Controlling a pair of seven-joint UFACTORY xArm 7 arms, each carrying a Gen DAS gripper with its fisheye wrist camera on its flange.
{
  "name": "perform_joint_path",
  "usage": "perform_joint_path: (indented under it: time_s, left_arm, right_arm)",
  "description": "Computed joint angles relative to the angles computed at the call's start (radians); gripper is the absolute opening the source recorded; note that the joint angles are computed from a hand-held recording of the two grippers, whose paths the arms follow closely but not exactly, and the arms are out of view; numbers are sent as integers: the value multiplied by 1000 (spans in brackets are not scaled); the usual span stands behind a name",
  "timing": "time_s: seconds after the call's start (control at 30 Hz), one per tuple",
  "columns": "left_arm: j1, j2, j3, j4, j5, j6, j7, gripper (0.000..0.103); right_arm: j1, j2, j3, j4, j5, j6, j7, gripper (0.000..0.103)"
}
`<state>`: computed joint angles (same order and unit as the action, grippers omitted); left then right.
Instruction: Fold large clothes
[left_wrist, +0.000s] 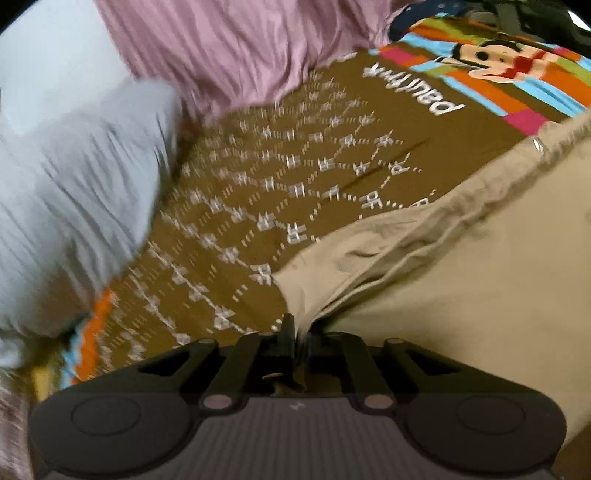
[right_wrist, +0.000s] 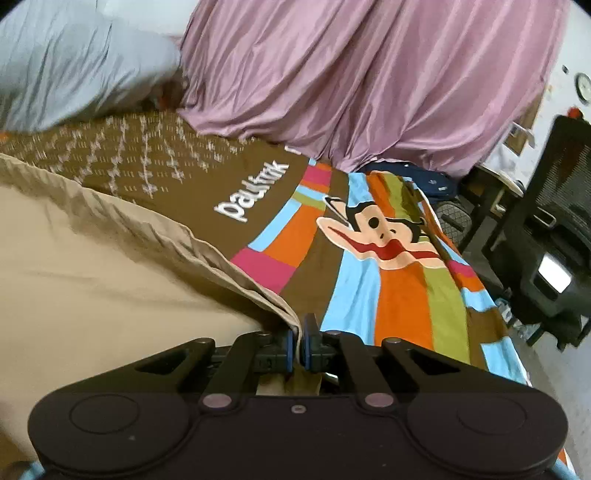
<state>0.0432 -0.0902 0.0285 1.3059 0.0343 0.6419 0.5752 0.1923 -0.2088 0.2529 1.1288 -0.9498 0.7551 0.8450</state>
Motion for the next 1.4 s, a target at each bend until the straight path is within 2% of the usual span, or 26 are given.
perform_joint_path:
  time_s: [0.1, 0.13, 0.17, 0.23, 0.3, 0.37, 0.43, 0.5, 0.53, 0.57, 0.63, 0.73, 0.77, 0.8, 0.87, 0.9, 0.97, 1.0, 1.03, 1.07, 1.13, 1.17, 1.2, 1.3, 1.4]
  left_arm:
    - [13, 65, 28, 96, -175, 98, 31, 20]
    - [26, 77, 37, 122, -234, 131, 53, 34]
    - [38, 76, 43, 133, -282, 152, 71, 62]
    - [64, 65, 57, 132, -399, 159, 131, 89]
    - [87, 46, 76, 124, -500, 176, 187, 91]
    - [112, 37, 95, 127, -544, 204, 188, 93]
    - [135, 3, 108, 91, -553, 206, 145, 93]
    - [151, -52, 129, 21, -574, 201, 126, 93]
    - [157, -83, 146, -20, -602, 206, 126, 93]
    - [160, -109, 163, -54, -624, 220, 124, 91]
    - [166, -151, 192, -125, -659, 231, 108, 86]
    - [161, -183, 220, -206, -720, 233, 74, 72]
    - [158, -178, 227, -213, -733, 246, 59, 61]
    - [155, -175, 228, -223, -742, 250, 49, 56]
    - [151, -174, 228, -240, -758, 251, 51, 41]
    - [149, -175, 228, -245, -760, 251, 57, 38]
    - [147, -174, 228, -245, -759, 262, 69, 23]
    - [147, -178, 221, -246, -748, 254, 70, 20]
    - [145, -185, 214, -248, -737, 245, 71, 13]
    - [141, -195, 211, -250, -728, 241, 85, 11]
    - [129, -224, 205, -252, -707, 212, 121, 10]
    - [124, -235, 207, -243, -698, 208, 126, 9]
    - [118, -238, 214, -222, -697, 218, 122, 9]
    - [102, -248, 233, -161, -681, 266, 146, 9]
    - [80, -289, 227, -177, -635, 237, 240, 9]
  right_arm:
    - [7, 84, -2, 41, -14, 28, 9, 6]
    - [16, 96, -9, 43, -14, 36, 19, 6]
    - [25, 104, -16, 44, -12, 40, 27, 7]
    - [41, 104, -27, 37, -12, 47, 37, 12]
    - [47, 79, -41, 12, -3, 17, 42, 21]
    - [46, 43, -44, -14, 18, -4, 51, 49]
    - [38, -26, -55, -72, 69, -85, 54, 57]
    - [24, -99, -48, -134, 106, -143, 69, 71]
    - [16, -139, -40, -167, 117, -165, 87, 83]
    - [9, -183, -32, -203, 128, -191, 111, 89]
    - [-4, -269, -14, -276, 164, -232, 165, 92]
    - [-69, -389, 68, -367, 179, -233, 310, 95]
    - [-87, -417, 91, -387, 197, -227, 345, 95]
    - [-107, -444, 112, -409, 222, -222, 391, 94]
    - [-136, -489, 135, -455, 287, -232, 470, 85]
    - [-148, -500, 140, -470, 311, -240, 483, 81]
    - [-166, -512, 148, -498, 353, -264, 495, 71]
    - [-168, -509, 147, -507, 377, -276, 490, 69]
    - [-174, -507, 147, -515, 397, -290, 488, 62]
    - [-182, -507, 150, -524, 414, -311, 490, 49]
    - [-203, -506, 166, -527, 442, -320, 494, 38]
    - [-219, -512, 181, -524, 442, -316, 495, 18]
    - [-231, -522, 188, -523, 441, -318, 492, 9]
    - [-260, -562, 197, -505, 444, -294, 470, 8]
    - [-255, -571, 182, -485, 458, -273, 404, 7]
